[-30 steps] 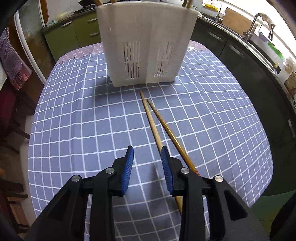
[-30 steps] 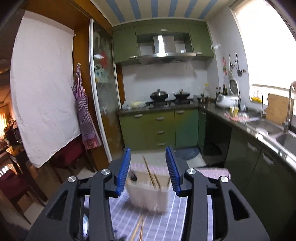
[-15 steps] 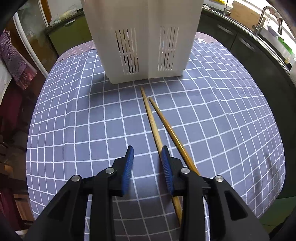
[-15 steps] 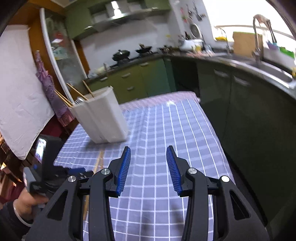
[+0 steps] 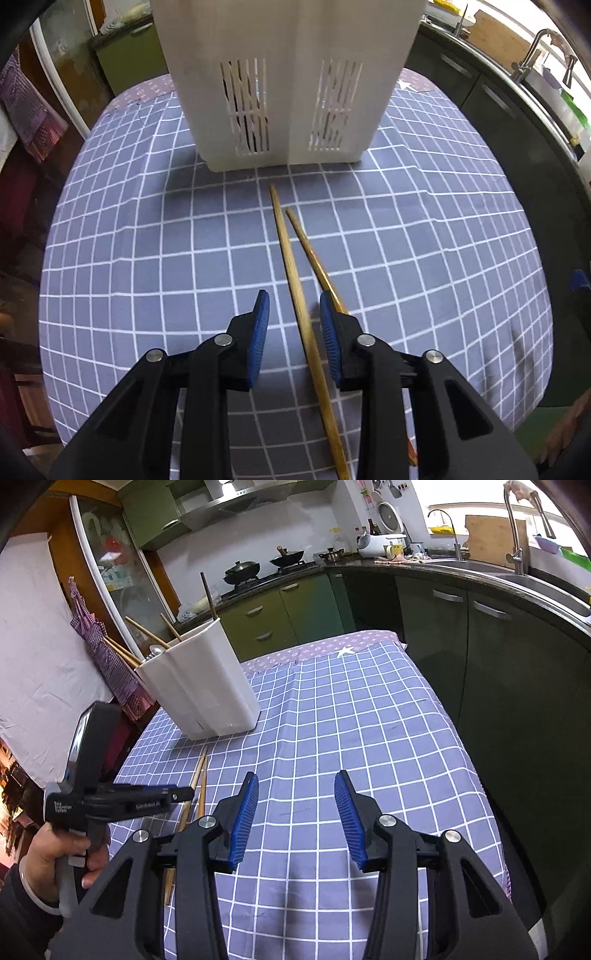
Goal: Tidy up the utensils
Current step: 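Grasp the last chopstick with the left gripper while the right gripper grasps another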
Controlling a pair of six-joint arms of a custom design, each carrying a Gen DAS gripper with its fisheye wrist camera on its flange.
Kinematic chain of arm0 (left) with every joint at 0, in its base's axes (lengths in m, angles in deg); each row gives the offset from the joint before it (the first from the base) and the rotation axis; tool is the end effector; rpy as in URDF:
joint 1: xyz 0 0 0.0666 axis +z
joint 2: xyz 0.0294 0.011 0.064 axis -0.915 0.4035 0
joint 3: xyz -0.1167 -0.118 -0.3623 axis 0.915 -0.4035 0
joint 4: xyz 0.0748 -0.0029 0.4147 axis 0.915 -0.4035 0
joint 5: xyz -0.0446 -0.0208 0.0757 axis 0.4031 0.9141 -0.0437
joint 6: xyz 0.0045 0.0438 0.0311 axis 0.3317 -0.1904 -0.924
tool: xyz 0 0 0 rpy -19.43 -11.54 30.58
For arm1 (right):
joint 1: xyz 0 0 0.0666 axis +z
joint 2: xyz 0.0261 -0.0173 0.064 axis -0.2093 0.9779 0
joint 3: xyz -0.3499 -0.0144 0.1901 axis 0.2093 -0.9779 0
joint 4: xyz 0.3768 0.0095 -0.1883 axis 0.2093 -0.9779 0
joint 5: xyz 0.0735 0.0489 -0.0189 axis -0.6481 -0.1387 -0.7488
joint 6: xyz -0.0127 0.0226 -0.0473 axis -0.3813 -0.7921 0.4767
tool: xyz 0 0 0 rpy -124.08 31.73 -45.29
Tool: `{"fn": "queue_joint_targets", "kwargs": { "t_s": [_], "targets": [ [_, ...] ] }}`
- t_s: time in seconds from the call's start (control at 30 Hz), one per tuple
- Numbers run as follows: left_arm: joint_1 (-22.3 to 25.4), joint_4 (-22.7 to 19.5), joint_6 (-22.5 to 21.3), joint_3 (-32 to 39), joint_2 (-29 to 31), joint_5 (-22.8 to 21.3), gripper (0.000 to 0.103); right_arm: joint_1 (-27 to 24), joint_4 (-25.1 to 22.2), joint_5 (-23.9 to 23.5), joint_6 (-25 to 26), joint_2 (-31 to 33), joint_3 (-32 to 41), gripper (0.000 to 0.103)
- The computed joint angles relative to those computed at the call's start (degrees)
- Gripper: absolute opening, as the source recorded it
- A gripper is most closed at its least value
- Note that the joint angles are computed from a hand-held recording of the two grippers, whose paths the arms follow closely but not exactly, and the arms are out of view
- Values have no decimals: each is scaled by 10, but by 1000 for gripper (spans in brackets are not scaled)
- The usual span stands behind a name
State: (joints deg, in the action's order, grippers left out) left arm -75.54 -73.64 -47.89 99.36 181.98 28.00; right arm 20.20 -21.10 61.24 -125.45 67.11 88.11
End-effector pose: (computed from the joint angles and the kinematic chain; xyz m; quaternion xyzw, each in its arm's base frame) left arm 0.6345 -0.1083 0.4112 0.1720 0.9665 -0.0477 0.1842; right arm 0.4765 0.2881 0.4076 0.1267 0.8950 0.1307 0.4072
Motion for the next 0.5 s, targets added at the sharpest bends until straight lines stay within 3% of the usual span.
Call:
{"fn": "queue_joint_targets", "kwargs": {
  "t_s": [0.1, 0.23, 0.33, 0.5],
  "targets": [
    [3, -28, 2, 28, 23, 1, 23, -1, -1, -2, -3, -1, 0, 43],
    [1, -20, 2, 32, 29, -10, 21, -1, -7, -2, 0, 3, 5, 43],
    [-2, -13, -1, 32, 30, -13, 9, 1, -17, -3, 4, 9, 13, 43],
    [7, -12, -4, 47, 39, 0, 7, -1, -47, -12, 18, 24, 35, 48]
  ]
}}
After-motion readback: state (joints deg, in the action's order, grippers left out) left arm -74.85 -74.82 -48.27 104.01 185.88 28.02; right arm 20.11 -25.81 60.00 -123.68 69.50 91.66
